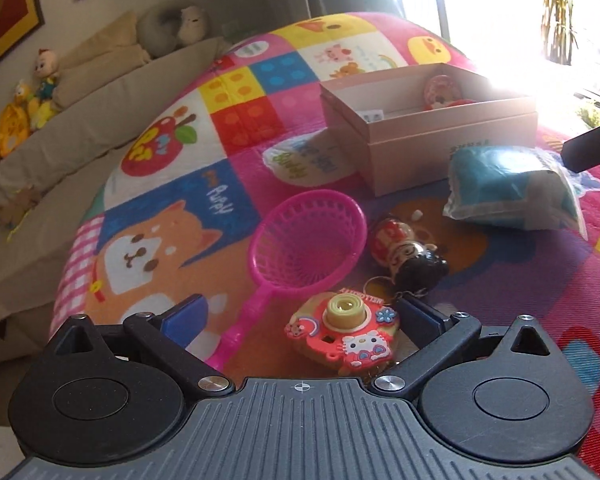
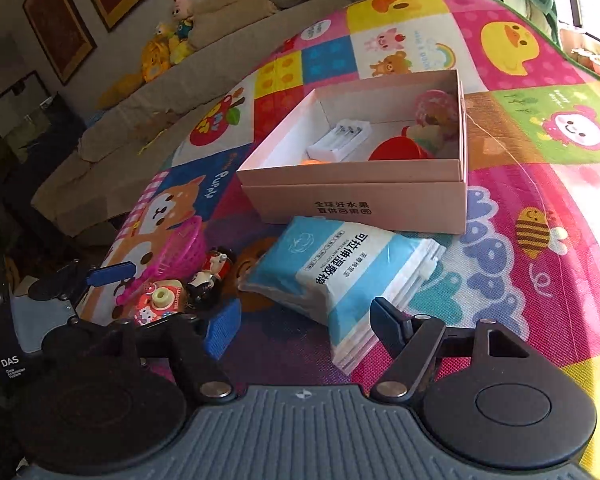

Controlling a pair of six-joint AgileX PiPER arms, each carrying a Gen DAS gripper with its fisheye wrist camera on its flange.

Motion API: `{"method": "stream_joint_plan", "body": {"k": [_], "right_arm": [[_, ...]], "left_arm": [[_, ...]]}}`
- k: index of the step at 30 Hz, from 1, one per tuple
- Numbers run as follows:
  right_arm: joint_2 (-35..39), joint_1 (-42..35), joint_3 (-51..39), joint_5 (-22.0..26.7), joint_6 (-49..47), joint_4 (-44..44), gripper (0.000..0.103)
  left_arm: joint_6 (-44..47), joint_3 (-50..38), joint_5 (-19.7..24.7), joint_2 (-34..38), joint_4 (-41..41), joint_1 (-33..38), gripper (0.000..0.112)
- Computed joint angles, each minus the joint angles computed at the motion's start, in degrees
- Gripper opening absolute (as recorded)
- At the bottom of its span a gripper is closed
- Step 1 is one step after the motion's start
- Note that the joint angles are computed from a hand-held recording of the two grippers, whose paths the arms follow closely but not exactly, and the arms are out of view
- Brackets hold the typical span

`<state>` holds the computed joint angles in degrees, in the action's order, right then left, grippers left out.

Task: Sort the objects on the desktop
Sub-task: 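Grasp wipes pack with right gripper while left tool approaches doll figure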

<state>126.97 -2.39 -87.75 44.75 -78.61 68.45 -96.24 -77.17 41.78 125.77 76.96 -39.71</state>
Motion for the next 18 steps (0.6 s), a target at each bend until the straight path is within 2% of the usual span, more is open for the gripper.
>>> {"method": "stream_joint_plan", "body": {"k": [2, 4, 6, 7, 9, 12, 13, 16, 17, 18], "right_arm": [[-0.88, 1.28, 0.41, -4.41, -3.71, 2.58, 0.080], [1.36, 2.28, -4.15, -5.67, -0.75, 0.09, 0.081], [5.73, 3.07, -12.50, -3.10, 9.68, -7.65, 0.081], [9.00, 3.11, -17.79, 0.13, 14.37, -10.74, 0.082], [11.95, 3.27, -21.96, 2.85, 16.90, -11.82, 0.092], [10.33, 3.56, -17.39, 1.00, 10.88, -8.87, 0.093], [9.74, 3.09, -16.43, 2.50, 9.76, -8.63, 0.093], [8.55, 0.35, -14.99, 11.59, 7.98, -8.94, 0.093], [7.20, -0.51, -12.79, 12.96, 5.60, -8.36, 0.093], [5.33, -0.98, -9.81, 12.28, 2.90, -7.61, 0.093]], "left_arm": [[0.34, -0.72, 2.93, 0.34, -0.89, 0.25, 0.103], [-1.95, 0.52, 1.46, -1.16, 0.03, 0.79, 0.103], [-5.72, 3.23, -4.97, -4.18, 2.40, 1.60, 0.103], [-7.01, 4.10, -8.41, -5.17, 3.79, 1.90, 0.103], [-7.24, 4.21, -12.19, -5.63, 5.49, 1.53, 0.103], [-3.62, 1.99, -13.15, -4.08, 4.35, 0.49, 0.103], [-3.10, 1.64, -14.06, -3.81, 4.09, 0.61, 0.103], [-2.13, 0.72, -17.20, -2.65, 3.32, 1.33, 0.103], [-1.67, 0.34, -18.22, -2.13, 2.93, 1.59, 0.103], [-0.75, -0.15, -18.97, -1.61, 2.07, 1.79, 0.103]]}}
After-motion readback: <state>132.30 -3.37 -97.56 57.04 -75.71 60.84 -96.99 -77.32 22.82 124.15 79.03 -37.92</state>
